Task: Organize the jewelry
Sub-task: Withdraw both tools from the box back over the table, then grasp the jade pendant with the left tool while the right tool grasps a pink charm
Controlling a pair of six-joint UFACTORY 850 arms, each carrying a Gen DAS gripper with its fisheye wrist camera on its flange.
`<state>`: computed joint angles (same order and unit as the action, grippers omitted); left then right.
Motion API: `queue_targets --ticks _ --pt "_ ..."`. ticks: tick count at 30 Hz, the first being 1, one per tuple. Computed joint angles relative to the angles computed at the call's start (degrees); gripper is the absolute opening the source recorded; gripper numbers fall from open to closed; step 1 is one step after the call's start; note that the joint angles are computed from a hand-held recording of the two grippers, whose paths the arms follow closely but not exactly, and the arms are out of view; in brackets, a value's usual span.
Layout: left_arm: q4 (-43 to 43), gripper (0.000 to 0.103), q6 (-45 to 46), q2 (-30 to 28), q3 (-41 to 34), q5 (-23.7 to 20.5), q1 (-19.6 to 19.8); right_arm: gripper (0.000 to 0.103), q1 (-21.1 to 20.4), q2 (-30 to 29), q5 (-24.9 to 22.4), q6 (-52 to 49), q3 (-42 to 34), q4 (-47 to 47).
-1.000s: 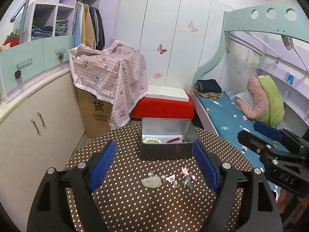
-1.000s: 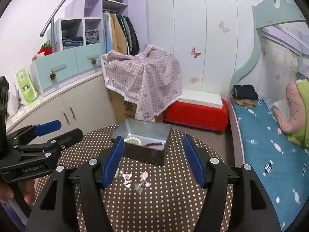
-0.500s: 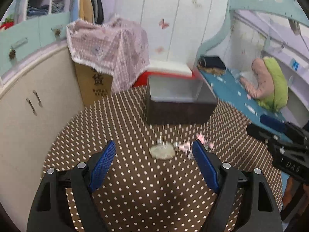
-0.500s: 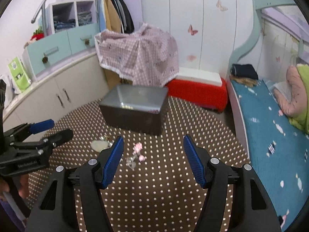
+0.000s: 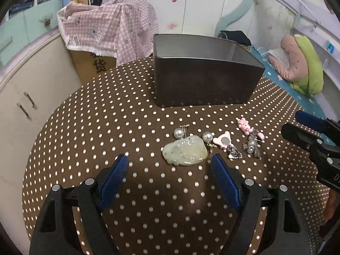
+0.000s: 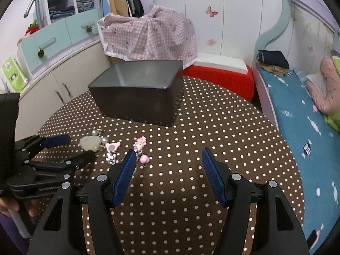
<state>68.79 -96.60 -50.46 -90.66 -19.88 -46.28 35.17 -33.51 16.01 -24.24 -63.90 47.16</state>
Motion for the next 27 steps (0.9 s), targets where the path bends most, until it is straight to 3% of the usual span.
queue_targets --ticks 5,12,19,27 --pt "-4.2 0.076 6.3 -1.5 -2.7 -1.6 -0.1 0.062 -0.4 -1.0 -0.5 3.3 -0.7 -3.3" --pt "-2.1 0.042 5.8 -1.4 -2.7 -0.4 -0.1 0.062 -0.5 -1.5 -1.0 4.8 -0.8 -4.8" --pt "-2.1 0.042 5.0 -0.3 -1.1 0.0 -0.2 0.062 -0.2 -1.3 -1.0 3.6 -0.2 -3.3" --pt "5.5 0.042 -6.7 3.3 4.5 0.8 -0.1 0.062 0.8 -1.9 -1.6 -1.1 -0.6 0.5"
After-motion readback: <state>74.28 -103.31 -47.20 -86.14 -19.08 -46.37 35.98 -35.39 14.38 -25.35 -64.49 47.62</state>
